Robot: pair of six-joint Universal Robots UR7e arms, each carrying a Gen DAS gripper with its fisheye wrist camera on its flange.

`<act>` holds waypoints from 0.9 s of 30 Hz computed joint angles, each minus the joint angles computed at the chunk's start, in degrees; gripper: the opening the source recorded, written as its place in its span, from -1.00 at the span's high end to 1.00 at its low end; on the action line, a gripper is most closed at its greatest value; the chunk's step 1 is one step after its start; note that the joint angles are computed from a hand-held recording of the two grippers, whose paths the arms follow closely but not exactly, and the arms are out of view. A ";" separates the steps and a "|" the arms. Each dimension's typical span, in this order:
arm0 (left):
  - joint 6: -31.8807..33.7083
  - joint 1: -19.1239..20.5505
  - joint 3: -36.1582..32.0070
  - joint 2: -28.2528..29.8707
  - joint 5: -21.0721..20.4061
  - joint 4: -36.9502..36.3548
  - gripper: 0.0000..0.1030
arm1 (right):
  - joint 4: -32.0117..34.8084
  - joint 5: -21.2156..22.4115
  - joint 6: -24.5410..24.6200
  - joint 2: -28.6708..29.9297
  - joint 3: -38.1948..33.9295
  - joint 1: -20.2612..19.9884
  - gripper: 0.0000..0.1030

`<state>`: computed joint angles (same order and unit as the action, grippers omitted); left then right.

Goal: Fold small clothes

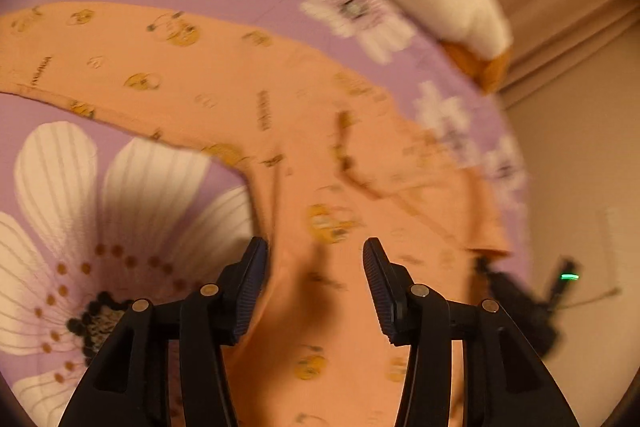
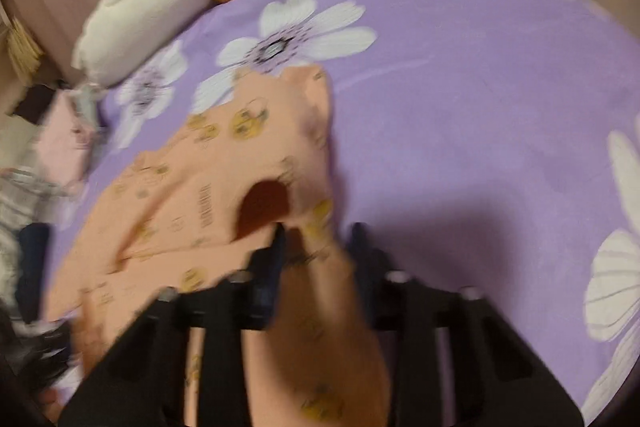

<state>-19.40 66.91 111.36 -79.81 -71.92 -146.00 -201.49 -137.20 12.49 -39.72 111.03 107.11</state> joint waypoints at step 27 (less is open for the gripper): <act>-7.24 -0.45 -16.79 16.15 -12.16 12.82 -0.05 | -5.12 1.53 -3.17 1.42 0.61 -1.53 0.71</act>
<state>-26.65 66.46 94.57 -63.66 -84.07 -133.17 -206.61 -135.67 9.32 -38.30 111.64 105.58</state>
